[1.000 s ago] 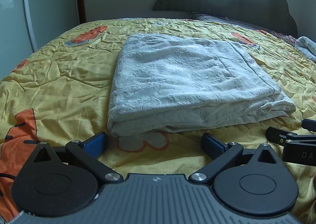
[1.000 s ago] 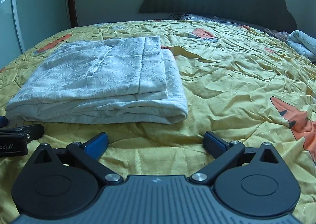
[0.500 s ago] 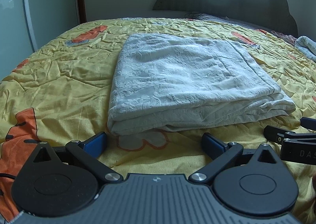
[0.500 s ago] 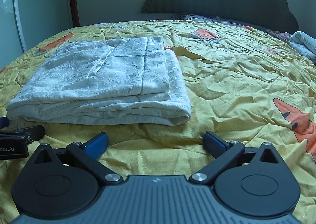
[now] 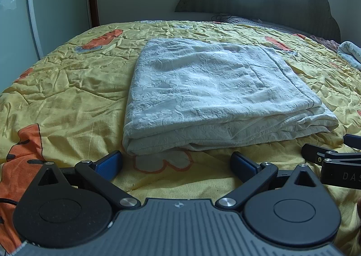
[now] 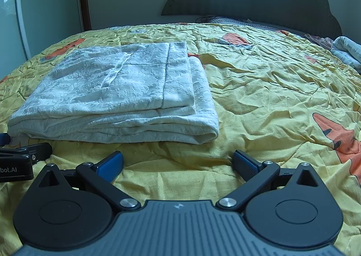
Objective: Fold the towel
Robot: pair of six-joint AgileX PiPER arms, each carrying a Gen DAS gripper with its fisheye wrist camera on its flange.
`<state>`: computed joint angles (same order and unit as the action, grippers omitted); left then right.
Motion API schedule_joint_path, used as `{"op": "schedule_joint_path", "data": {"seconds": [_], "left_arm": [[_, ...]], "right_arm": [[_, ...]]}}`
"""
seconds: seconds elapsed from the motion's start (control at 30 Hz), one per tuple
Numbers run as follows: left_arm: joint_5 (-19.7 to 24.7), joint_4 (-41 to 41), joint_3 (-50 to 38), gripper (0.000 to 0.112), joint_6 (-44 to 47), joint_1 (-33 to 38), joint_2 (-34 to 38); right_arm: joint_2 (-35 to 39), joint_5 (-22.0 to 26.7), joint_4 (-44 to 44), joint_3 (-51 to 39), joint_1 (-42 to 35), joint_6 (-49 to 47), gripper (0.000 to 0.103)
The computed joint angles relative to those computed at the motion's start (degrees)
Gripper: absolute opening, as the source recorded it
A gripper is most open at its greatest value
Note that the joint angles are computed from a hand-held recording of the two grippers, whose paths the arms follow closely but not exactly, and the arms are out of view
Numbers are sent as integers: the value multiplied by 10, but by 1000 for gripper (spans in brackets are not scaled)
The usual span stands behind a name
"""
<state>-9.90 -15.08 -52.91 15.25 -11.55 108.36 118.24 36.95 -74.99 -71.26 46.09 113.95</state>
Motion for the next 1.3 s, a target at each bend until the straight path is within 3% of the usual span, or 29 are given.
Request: {"op": "schedule_joint_path", "data": {"seconds": [1.3], "left_arm": [[1,3,-2,103,-2,1,1]], "right_arm": [[0,1,0,1,1,1,103]]}}
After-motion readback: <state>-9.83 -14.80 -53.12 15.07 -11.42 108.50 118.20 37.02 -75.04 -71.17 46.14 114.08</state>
